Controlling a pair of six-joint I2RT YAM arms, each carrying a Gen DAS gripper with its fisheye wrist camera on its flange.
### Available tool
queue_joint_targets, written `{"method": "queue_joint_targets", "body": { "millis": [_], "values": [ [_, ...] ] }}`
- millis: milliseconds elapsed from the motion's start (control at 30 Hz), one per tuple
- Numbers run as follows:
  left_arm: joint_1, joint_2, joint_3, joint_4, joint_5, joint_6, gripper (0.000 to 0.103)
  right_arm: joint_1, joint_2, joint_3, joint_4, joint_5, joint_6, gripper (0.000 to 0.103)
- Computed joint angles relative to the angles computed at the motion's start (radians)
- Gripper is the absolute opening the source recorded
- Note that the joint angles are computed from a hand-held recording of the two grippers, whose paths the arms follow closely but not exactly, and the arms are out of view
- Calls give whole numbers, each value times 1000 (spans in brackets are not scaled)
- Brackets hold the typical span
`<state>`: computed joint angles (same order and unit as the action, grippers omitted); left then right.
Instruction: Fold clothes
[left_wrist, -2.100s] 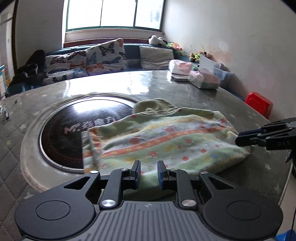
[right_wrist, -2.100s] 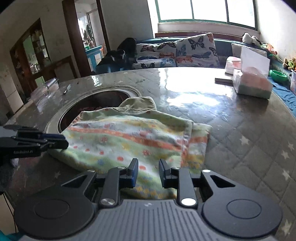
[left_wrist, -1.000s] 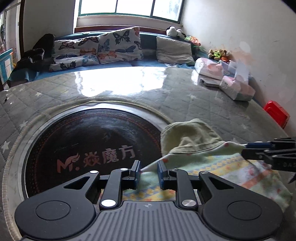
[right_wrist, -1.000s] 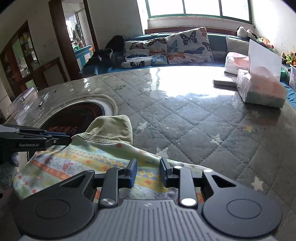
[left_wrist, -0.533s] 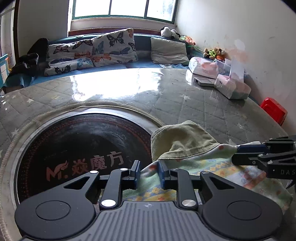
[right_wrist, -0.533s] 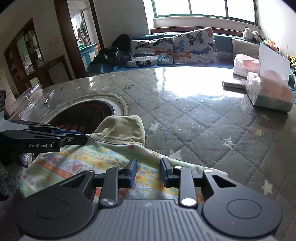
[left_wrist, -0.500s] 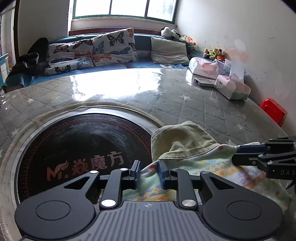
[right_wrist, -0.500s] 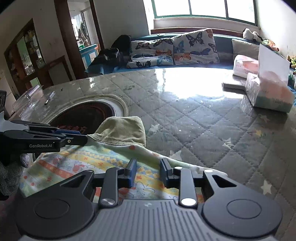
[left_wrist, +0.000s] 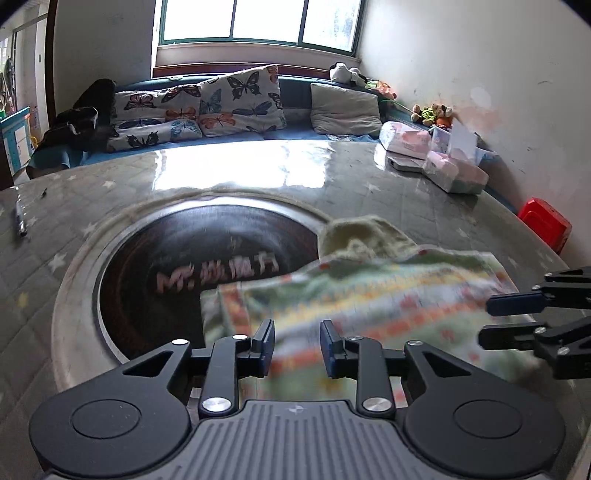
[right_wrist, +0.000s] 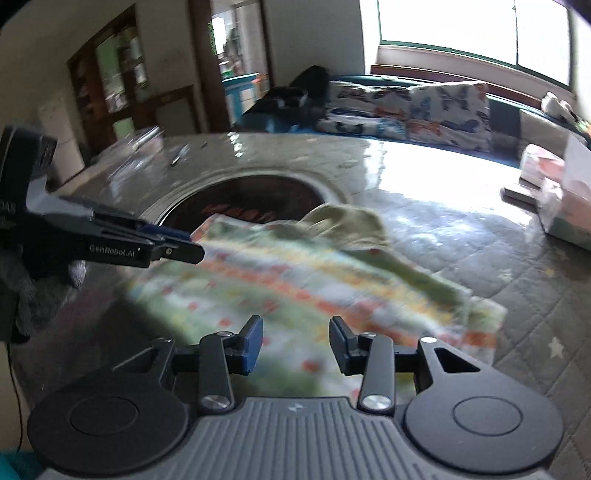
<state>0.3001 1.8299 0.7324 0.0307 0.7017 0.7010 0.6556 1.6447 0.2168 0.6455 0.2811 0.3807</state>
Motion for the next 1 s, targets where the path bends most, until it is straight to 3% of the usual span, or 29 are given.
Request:
{"method": "queue_joint_targets", "body": {
  "millis": [233, 367, 500, 667, 767, 1000],
  "values": [
    [97, -47, -111, 26, 39, 123, 33, 149, 113, 23, 11, 146, 20, 42],
    [122, -67, -128, 27, 50, 135, 33, 165, 29, 21, -53, 167, 23, 42],
    [142, -112, -152, 2, 92, 159, 35, 183, 34, 48, -47, 169, 2, 42],
    [124, -117, -213, 52, 76, 200, 35, 201, 168, 109, -14, 154, 13, 42],
    [136, -119, -241, 90, 84, 233, 35, 220, 157, 117, -41, 171, 3, 42],
    [203, -95, -158, 0, 110, 234, 35, 239, 106, 172, -95, 139, -73, 42]
  ]
}}
